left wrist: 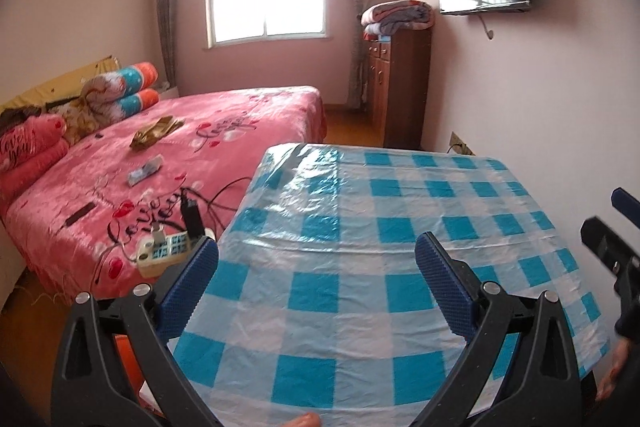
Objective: Collect trash
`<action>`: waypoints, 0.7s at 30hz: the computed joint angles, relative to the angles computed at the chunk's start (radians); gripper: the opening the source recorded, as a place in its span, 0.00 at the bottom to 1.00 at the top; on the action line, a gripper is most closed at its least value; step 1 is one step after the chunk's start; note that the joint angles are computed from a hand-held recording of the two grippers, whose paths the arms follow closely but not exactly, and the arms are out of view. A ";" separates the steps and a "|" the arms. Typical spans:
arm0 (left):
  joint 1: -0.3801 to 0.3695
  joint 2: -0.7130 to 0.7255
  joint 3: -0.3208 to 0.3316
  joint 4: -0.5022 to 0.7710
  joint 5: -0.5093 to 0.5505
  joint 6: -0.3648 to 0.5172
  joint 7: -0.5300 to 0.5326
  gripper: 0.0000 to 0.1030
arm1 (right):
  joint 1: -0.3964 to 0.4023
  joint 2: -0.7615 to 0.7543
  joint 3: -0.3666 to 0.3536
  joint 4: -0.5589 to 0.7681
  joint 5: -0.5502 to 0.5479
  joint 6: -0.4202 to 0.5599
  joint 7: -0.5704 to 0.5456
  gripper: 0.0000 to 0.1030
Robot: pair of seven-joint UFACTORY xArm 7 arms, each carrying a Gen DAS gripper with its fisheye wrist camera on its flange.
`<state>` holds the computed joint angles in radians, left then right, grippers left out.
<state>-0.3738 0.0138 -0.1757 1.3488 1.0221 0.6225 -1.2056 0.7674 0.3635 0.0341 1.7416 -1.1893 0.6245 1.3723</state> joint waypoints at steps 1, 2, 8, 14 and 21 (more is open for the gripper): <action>-0.004 0.002 -0.003 0.004 0.013 0.004 -0.005 0.96 | 0.000 -0.014 -0.005 -0.017 -0.007 0.005 0.017 0.93; -0.008 0.004 -0.006 0.009 0.028 0.010 -0.014 0.96 | -0.002 -0.026 -0.006 -0.031 -0.014 0.011 0.032 0.93; -0.030 0.012 -0.011 0.024 0.057 0.002 -0.018 0.96 | -0.037 -0.107 0.025 -0.127 -0.073 0.056 0.129 0.93; -0.043 0.000 -0.018 0.010 0.143 -0.031 -0.056 0.96 | -0.072 -0.152 0.071 -0.175 -0.122 0.093 0.175 0.93; -0.058 0.002 -0.032 0.016 0.171 -0.041 -0.048 0.96 | -0.098 -0.191 0.113 -0.214 -0.167 0.128 0.222 0.93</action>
